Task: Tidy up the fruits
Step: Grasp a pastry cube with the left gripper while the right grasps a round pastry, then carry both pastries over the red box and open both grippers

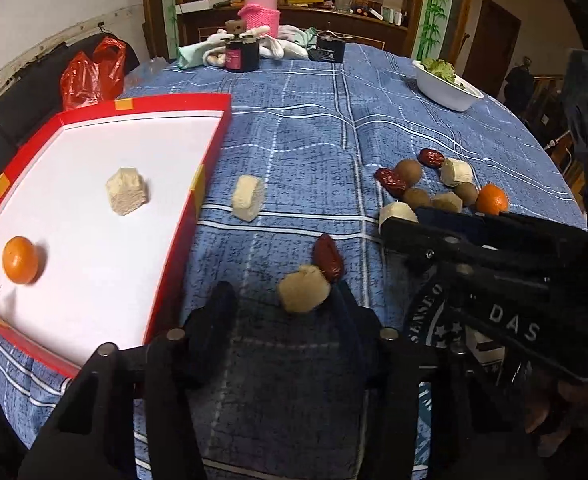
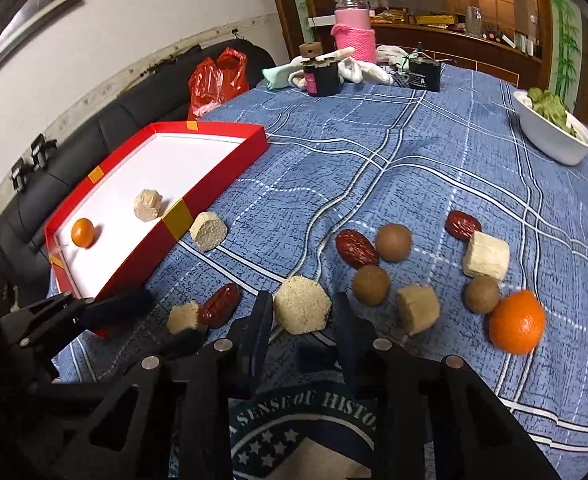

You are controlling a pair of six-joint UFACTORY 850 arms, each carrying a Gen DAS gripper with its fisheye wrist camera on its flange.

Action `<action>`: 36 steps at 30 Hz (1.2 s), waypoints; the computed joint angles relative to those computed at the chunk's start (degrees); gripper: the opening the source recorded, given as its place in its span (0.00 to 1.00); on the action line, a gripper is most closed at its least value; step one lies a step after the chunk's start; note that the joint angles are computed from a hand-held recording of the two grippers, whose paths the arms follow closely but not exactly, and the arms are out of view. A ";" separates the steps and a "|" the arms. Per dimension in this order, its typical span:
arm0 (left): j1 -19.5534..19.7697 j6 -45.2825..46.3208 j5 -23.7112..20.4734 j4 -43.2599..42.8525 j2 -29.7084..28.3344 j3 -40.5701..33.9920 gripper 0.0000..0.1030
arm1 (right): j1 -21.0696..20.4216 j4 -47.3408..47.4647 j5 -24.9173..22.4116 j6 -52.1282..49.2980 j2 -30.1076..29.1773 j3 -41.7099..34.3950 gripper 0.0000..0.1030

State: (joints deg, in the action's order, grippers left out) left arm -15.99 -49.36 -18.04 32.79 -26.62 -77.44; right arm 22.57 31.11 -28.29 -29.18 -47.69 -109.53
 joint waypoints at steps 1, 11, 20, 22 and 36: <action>-0.14 -1.19 -0.45 1.27 -0.19 -0.25 0.43 | -0.06 0.74 0.00 -0.61 0.08 0.06 0.30; -1.13 -2.65 -1.52 5.26 0.12 0.07 0.25 | -0.86 8.45 0.01 -6.90 0.84 1.23 0.30; -0.41 -16.39 2.28 17.25 6.46 5.20 0.25 | -0.41 7.65 2.26 -5.95 2.19 2.63 0.30; 0.45 -25.44 2.17 24.49 8.08 6.56 0.25 | -0.15 7.41 2.75 -5.69 2.76 3.13 0.30; 7.34 -43.63 -1.05 32.48 10.07 10.26 0.25 | 6.47 9.06 -0.85 -7.86 -4.23 -11.97 0.29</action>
State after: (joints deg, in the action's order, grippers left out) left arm -8.65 -92.99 -19.10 65.26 -16.56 -67.18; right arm 29.04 40.17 -29.14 -37.04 -51.92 -121.50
